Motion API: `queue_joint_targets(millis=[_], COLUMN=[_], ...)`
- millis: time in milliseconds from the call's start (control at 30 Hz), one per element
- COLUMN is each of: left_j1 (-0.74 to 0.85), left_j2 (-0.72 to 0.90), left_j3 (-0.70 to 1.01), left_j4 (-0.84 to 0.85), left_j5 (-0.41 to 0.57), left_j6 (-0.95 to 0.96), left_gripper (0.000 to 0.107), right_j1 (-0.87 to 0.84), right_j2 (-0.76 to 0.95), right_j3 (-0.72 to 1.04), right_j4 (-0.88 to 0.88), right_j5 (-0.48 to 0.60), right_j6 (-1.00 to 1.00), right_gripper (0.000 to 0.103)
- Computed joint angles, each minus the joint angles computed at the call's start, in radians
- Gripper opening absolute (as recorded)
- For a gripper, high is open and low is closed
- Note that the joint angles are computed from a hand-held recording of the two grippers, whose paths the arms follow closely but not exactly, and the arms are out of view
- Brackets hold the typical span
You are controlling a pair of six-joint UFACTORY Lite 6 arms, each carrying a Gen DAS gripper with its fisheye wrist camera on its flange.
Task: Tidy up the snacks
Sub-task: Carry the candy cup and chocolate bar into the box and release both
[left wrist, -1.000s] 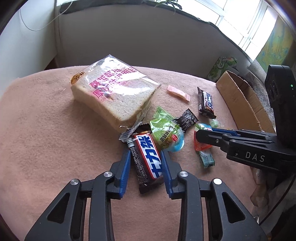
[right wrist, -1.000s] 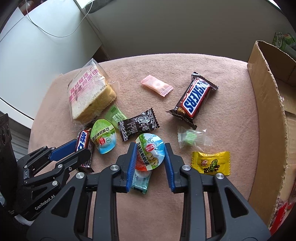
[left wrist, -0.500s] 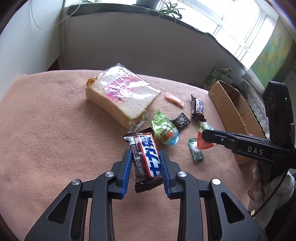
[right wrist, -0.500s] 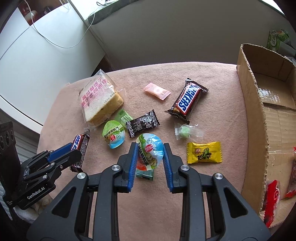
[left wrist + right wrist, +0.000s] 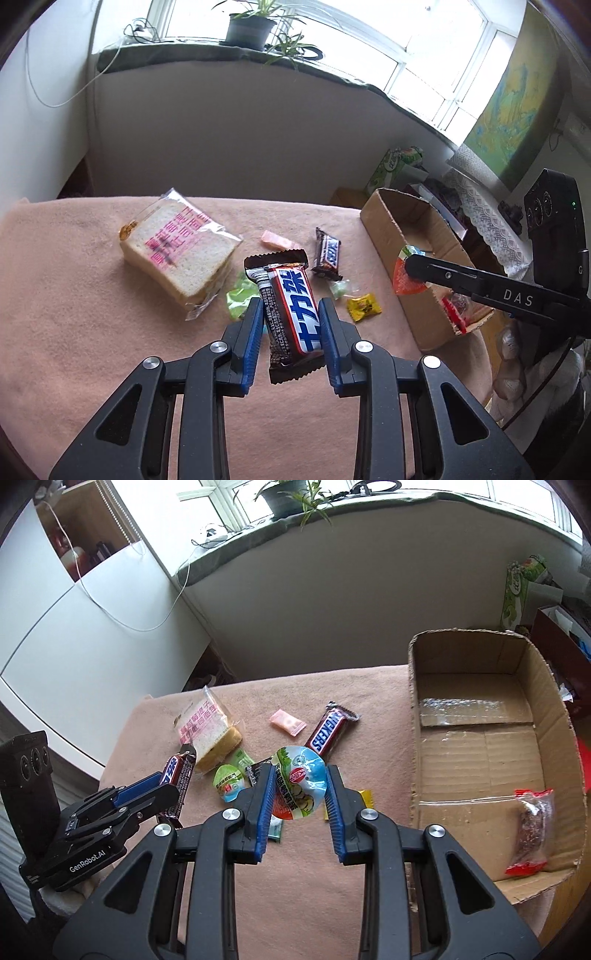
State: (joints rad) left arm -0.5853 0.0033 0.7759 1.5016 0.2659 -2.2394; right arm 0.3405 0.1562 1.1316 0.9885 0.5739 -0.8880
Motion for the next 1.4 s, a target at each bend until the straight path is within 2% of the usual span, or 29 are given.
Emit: queue_joint_targets(millis=[300,500,600,867,1100,1267,1333,1367,1400], left_j1=[-0.035,-0.06,-0.06,-0.07,-0.071,-0.083,-0.085,-0.084,-0.084], left_j2=[0.2,0.382,0.479,0.701,0.824,0.882,0.899,0.924,0.926], left_j3=[0.275,0.52,0.654,0.967,1.139,1.228,1.257,1.299,1.305], left_j4=[-0.088,-0.314,-0.486,-0.881,-1.08,-1.102,-1.124,-1.163,-1.176], left_j5=[-0.013,-0.008,-0.014,0.047,0.083,0.122,0.138,0.157,0.162], left_j6=[0.133,0.401,0.591,1.022,1.225,1.257,1.279,1.32,1.335], left_gripper=[0.029,0.029,0.029,0.028,0.029,0.029,0.03,0.037,0.046], right_j1=[-0.217,-0.301,-0.324,-0.35,-0.381,-0.388,-0.389,-0.39,-0.39], right_j2=[0.032,0.14,0.199,0.35,0.422,0.435,0.43,0.429,0.423], right_j3=[0.088,0.213,0.27,0.417,0.476,0.484,0.479,0.479,0.473], right_j4=[-0.014,-0.053,-0.067,-0.111,-0.124,-0.132,-0.134,-0.133,-0.13], right_j5=[0.087,0.109,0.114,0.116,0.12,0.11,0.102,0.103,0.097], right_j6=[-0.036,-0.013,-0.004,0.039,0.049,0.049,0.053,0.054,0.053], right_gripper=[0.028,0.028,0.028,0.028,0.028,0.029,0.033,0.045,0.062])
